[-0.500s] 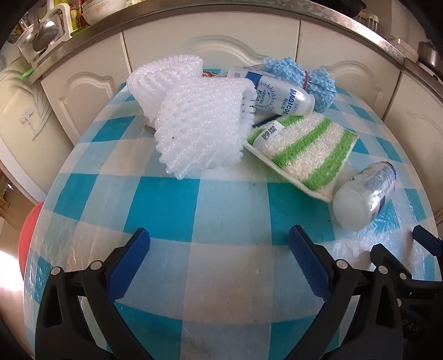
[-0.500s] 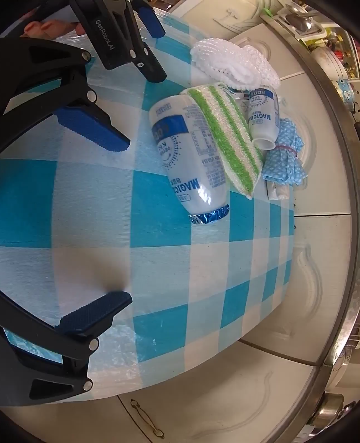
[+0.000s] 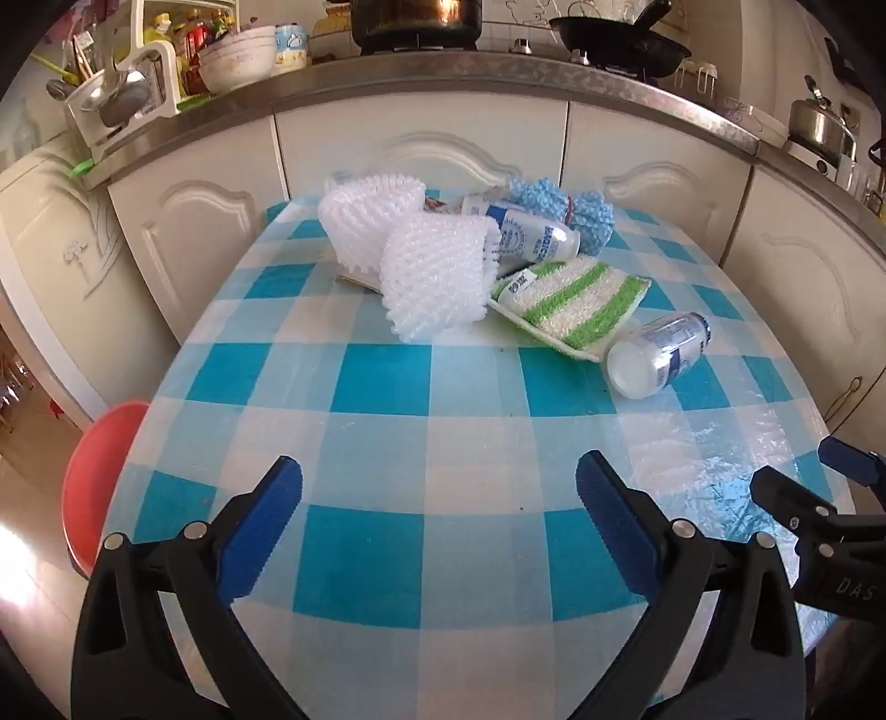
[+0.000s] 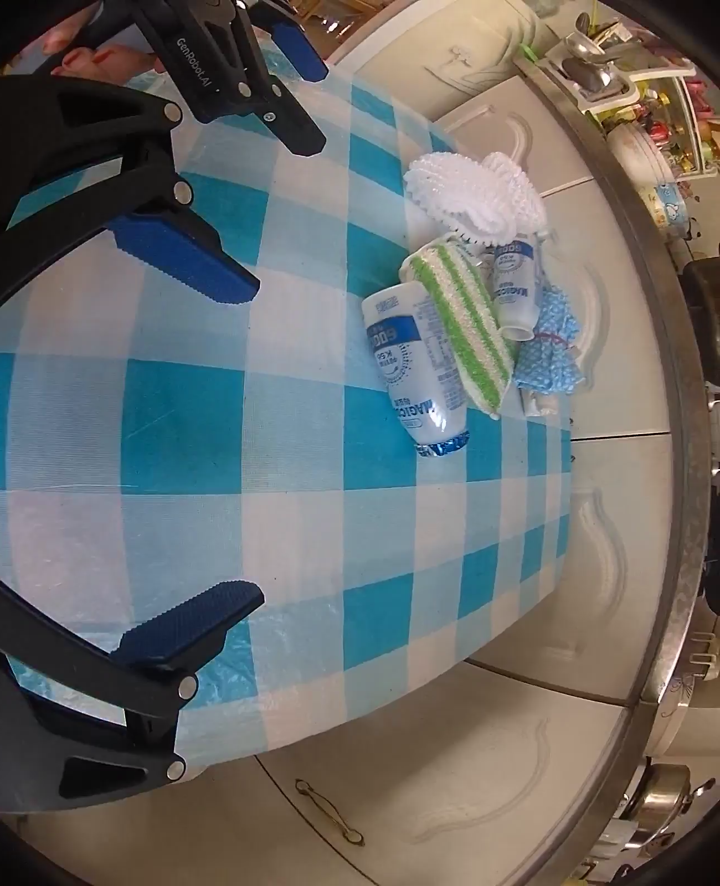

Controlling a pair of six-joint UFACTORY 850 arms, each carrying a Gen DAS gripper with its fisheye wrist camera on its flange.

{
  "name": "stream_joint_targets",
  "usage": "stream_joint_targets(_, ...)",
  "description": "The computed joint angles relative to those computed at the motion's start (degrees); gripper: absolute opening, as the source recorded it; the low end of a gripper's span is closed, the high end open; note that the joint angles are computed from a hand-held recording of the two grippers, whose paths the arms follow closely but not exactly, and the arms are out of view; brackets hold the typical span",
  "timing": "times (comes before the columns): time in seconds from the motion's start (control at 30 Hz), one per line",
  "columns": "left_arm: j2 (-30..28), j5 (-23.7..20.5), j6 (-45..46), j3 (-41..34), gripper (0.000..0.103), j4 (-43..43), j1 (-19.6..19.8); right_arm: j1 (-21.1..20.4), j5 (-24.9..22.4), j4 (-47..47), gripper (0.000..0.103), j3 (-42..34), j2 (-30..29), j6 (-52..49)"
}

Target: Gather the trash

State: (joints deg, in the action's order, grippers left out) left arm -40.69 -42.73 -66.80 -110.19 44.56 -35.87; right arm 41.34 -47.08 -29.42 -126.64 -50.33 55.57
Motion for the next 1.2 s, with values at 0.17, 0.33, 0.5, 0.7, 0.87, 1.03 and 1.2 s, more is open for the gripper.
stream_joint_targets(0.17,8.28,2.21,-7.99,9.68,0.100,9.17,-0.68,2.28,0.99,-7.67,0.099,5.50,6.59,6.98)
stream_joint_targets(0.33,14.29,2.35,-11.47,15.03,0.100,14.29,-1.03,3.93,0.01,-13.56,0.099,5.98,10.08,10.38)
stream_joint_targets(0.5,18.94,2.57,-13.45,18.77,0.100,17.07,-1.10,5.30,-0.63,-17.15,0.099,6.95,13.21,11.30)
stream_joint_targets(0.7,23.12,1.87,-16.88,22.10,0.100,21.13,-1.49,7.02,0.15,-22.90,0.099,10.45,16.73,15.67)
stream_joint_targets(0.87,25.53,1.59,-19.72,24.44,0.100,24.29,-1.77,8.34,-0.48,-26.36,0.099,11.39,17.82,17.93)
stream_joint_targets(1.03,26.85,1.94,-20.34,25.55,0.100,25.43,-1.79,9.10,-0.86,-28.12,0.099,11.97,18.62,18.76)
stream_joint_targets(1.2,27.06,1.72,-20.35,25.59,0.100,25.60,-1.86,9.73,-1.40,-29.66,0.099,12.23,19.06,19.10)
